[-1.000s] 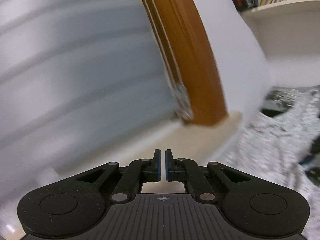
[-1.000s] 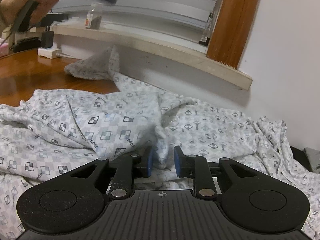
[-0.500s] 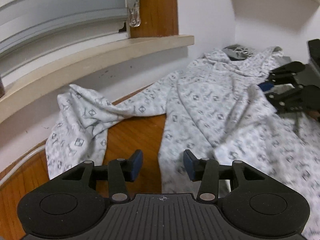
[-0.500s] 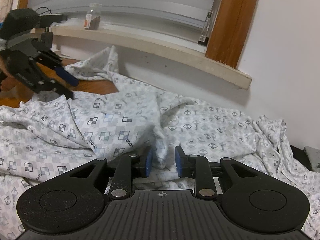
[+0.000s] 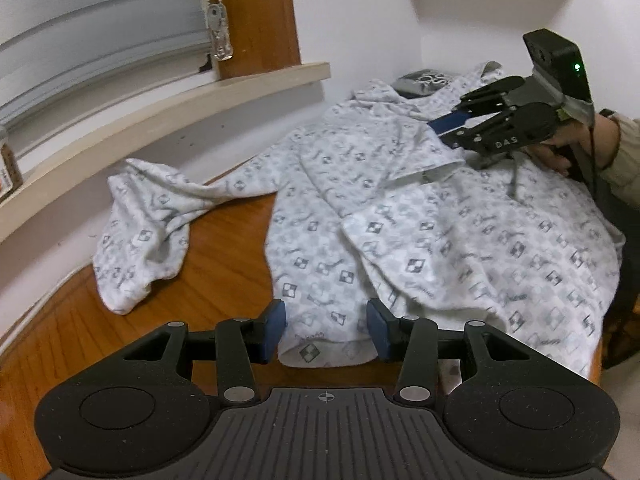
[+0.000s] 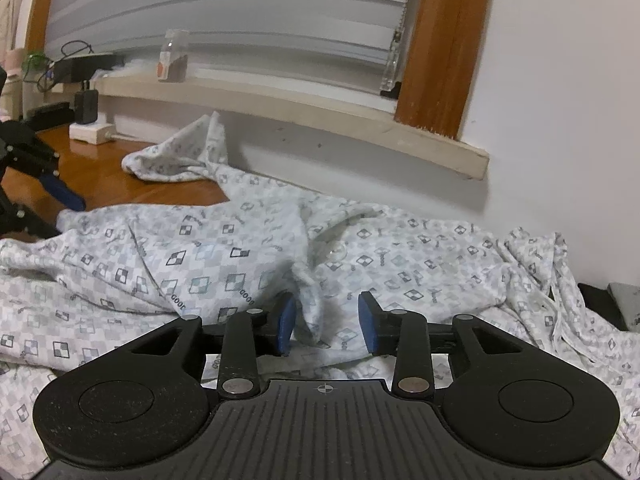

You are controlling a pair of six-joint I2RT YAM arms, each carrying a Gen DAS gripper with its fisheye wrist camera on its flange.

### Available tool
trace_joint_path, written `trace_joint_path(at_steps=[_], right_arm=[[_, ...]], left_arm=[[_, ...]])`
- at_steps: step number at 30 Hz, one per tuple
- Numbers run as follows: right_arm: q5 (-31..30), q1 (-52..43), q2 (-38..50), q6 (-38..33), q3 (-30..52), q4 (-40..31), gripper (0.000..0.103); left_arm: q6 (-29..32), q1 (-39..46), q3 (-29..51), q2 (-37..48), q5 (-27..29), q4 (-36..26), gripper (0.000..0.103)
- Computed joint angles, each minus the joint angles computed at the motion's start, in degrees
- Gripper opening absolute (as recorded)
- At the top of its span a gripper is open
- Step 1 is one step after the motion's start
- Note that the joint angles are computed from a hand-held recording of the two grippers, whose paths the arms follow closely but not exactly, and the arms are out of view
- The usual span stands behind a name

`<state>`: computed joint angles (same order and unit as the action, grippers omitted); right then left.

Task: Fold clothes

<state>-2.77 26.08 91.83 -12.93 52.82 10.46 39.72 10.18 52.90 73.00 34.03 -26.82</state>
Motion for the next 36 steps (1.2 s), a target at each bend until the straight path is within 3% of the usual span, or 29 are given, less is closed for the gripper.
trace_joint_path(at_steps=[7,9,14,26,31,36], right_arm=[[0.2,0.1,0.0,-0.3,-0.1,0.4,0.039],[0.0,0.0,-0.1,-0.3,-0.3,0.7,0.040],[-0.7,-0.4,-0.3,0.0,-0.7,1.2,0.044],[-0.5,-0.3,-0.5,0.3,-0.9,1.6,0.044],[-0.3,-0.1,-0.4,0.0,-0.5,1.3,0.044],[-0.4,-0.2,-0.6,0.0,-0.8,1.6,0.045]], left_arm=[[-4.4,-0.3,-0.7,-1.4,1.5,2.7,0.046],[-3.8,-0.3,0.1,-0.9,2.4,0.7,0.035],[-1.6,-2.1,0.3,-0.5,0.6,-2.4,0.032],[-5.2,-2.9,1.0,-0.6,6.4,-5.0,0.037],[-7.3,-7.4,-3.3,-2.8,-2.1,2.0,0.040],[-8.5,-5.2,-2.7,-0.9,0.0,3.0,0.042]])
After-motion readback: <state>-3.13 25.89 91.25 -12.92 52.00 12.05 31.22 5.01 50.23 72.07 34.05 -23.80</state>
